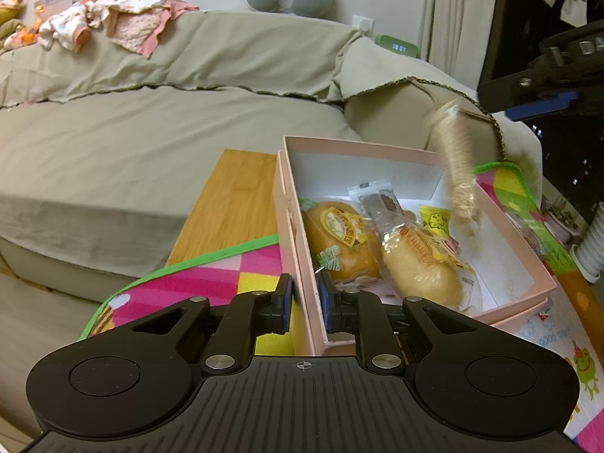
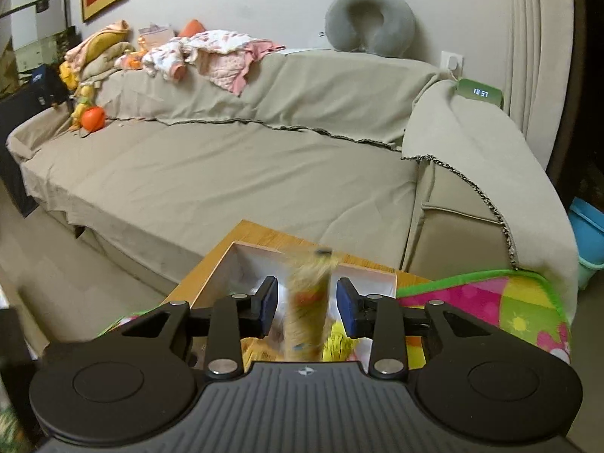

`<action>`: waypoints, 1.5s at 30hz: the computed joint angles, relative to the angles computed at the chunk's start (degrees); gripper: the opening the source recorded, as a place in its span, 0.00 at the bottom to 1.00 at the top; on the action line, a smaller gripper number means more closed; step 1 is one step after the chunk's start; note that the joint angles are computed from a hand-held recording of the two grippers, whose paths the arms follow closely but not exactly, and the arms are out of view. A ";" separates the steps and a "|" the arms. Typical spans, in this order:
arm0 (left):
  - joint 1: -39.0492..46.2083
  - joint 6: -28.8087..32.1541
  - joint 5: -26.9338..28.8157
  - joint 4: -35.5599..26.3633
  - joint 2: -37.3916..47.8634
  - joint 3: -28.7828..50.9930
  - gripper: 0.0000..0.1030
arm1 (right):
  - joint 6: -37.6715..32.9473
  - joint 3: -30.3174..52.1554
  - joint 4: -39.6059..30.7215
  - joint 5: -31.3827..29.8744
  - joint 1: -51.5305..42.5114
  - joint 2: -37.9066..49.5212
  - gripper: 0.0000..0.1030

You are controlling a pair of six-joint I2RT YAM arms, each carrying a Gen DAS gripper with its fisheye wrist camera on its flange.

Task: Organize objects
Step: 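Carry the sesame bar with the right gripper and release it into the box, then move the right gripper to the chocolate ball tray and grasp it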

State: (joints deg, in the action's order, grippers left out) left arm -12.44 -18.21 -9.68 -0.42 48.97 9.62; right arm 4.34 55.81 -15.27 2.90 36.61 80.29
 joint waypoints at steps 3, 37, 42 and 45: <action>-0.13 -0.13 -0.11 -0.08 0.05 0.04 0.17 | 0.74 -1.47 2.00 -1.05 -1.08 -0.06 0.49; -6.33 -2.97 -7.86 -2.50 -0.28 0.48 0.16 | -0.26 -45.20 30.25 -2.30 -26.13 -9.16 1.00; -8.17 -4.35 -10.02 -3.54 0.28 1.19 0.16 | -7.56 -40.84 23.30 -8.92 -29.78 -8.49 1.00; -8.31 -4.42 -10.19 -3.72 0.34 1.34 0.16 | -5.94 -38.44 22.58 -16.91 -33.29 -8.22 1.00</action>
State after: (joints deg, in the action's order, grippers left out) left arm -20.75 -22.63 -19.88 -4.14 49.31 10.96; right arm -1.60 17.37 7.31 -14.02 3.33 72.07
